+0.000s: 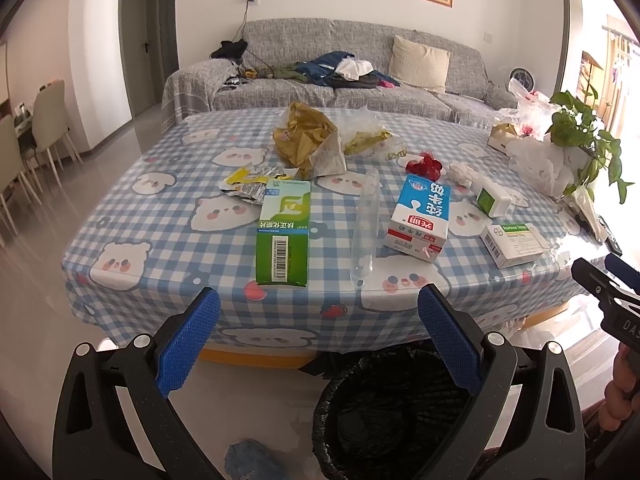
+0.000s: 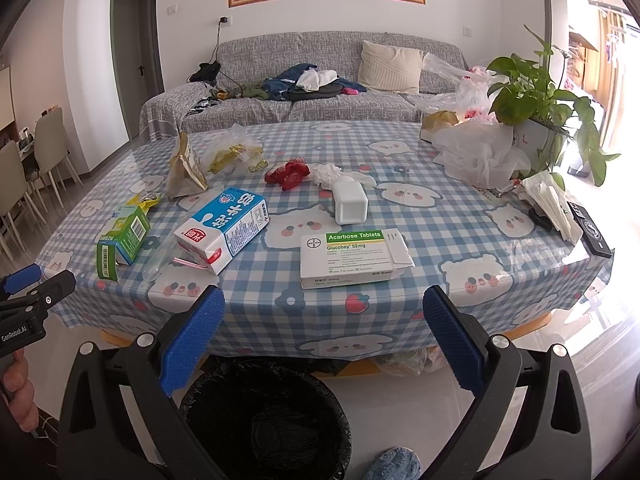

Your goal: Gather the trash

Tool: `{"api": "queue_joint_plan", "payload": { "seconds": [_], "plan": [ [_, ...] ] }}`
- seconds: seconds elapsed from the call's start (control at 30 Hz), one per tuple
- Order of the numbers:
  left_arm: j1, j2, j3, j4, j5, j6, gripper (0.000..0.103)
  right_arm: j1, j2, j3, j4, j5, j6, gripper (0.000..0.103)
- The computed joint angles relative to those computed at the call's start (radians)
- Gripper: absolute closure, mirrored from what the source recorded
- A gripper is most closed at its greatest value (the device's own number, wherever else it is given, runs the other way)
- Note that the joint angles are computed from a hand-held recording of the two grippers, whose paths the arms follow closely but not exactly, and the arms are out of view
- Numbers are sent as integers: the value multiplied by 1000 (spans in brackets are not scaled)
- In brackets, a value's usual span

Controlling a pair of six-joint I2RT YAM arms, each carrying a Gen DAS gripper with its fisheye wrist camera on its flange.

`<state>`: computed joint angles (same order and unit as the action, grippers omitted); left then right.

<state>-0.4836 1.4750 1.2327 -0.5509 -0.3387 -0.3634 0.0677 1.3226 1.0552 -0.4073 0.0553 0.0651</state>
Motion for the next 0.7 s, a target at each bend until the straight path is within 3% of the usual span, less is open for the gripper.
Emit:
{"api": "queue_joint_plan", "payload": {
  "seconds": [0.7],
  "plan": [
    [3, -2, -3, -3, 1, -10, 6, -3, 2, -2, 3, -3, -1, 8]
  ]
}}
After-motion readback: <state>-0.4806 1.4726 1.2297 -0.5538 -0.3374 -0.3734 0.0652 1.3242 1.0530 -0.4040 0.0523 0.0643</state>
